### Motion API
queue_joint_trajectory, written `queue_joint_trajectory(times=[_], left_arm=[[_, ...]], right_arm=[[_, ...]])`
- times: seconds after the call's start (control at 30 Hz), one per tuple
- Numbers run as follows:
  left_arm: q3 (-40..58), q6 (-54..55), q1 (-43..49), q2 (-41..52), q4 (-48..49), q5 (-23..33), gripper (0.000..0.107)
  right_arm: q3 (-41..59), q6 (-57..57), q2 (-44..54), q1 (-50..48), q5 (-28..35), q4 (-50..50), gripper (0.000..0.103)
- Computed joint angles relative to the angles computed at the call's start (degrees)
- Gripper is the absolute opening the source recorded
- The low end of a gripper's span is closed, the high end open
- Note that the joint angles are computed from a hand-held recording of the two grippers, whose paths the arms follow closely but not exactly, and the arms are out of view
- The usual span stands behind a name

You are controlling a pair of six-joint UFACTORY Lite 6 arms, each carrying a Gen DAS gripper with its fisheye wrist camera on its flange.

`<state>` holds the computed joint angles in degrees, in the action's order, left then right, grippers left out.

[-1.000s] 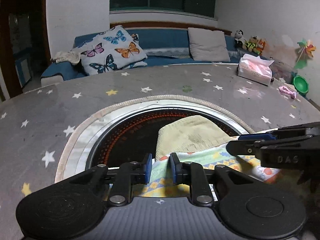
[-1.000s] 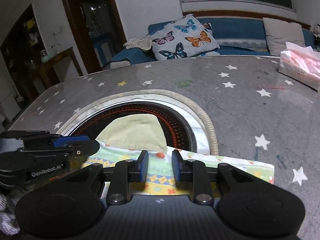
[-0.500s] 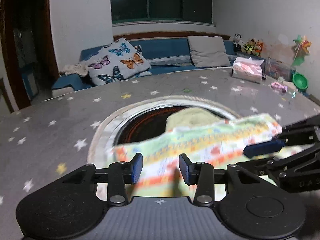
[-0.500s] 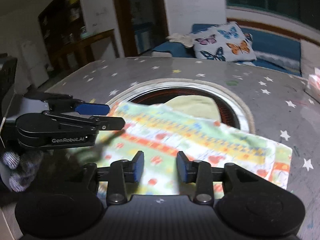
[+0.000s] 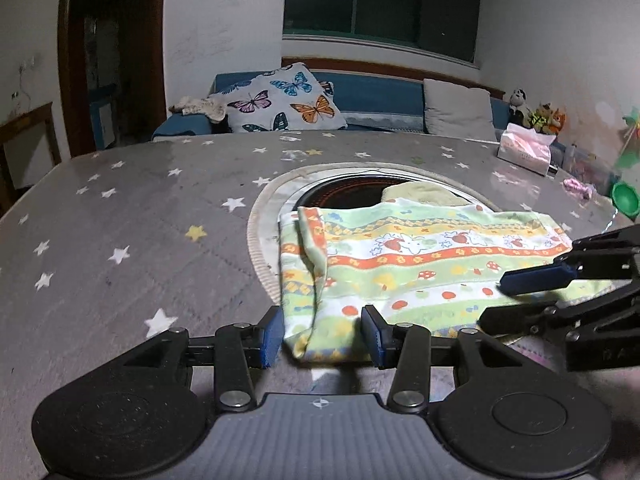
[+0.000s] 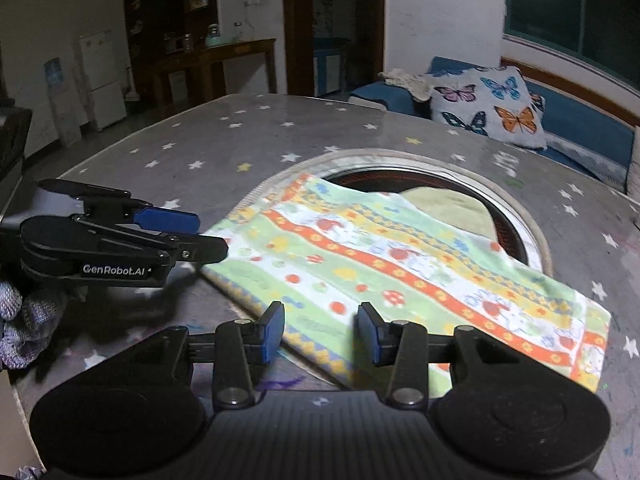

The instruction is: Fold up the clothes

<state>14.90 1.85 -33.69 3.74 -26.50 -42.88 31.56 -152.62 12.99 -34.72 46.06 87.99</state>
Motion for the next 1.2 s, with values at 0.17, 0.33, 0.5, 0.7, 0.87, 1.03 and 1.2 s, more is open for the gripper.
queue_joint_trajectory(times=[0.17,0.33,0.5,0.7,0.87,1.03,1.2], left_arm=[[-2.61,-2.09,6.68,-8.01,4.09,5.32,0.055],[-3.03,-10.21,15.11,-13.15,13.32,10.3,0.073],[-1.68,-25.86,21.99,-13.14,30.02,12.14,0.079],[1.8,-38.24,25.08,-8.96,41.38,11.44,0.083],[5.79,-48.25,25.88,-4.79,48.73,11.14,0.083],[9.02,-58.24,26.04,-1.6,55.91,11.08,0.083],[11.94,-67.62,25.89,3.3,62.78,7.51,0.074]], right_arm=[[-2.58,-1.0,-2.86,5.05,0.07,1.7,0.045],[-5.89,-5.89,-5.15,13.28,-1.76,8.26,0.05],[-8.0,-16.56,-3.92,24.35,-5.05,22.4,0.05],[-8.51,-23.83,-1.99,29.33,-5.67,33.44,0.04],[-7.23,-13.94,-3.4,24.3,-4.14,24.28,0.015],[-6.64,-1.61,-7.24,17.68,0.03,11.73,0.012],[-7.01,4.72,-9.81,10.99,4.72,1.91,0.012]])
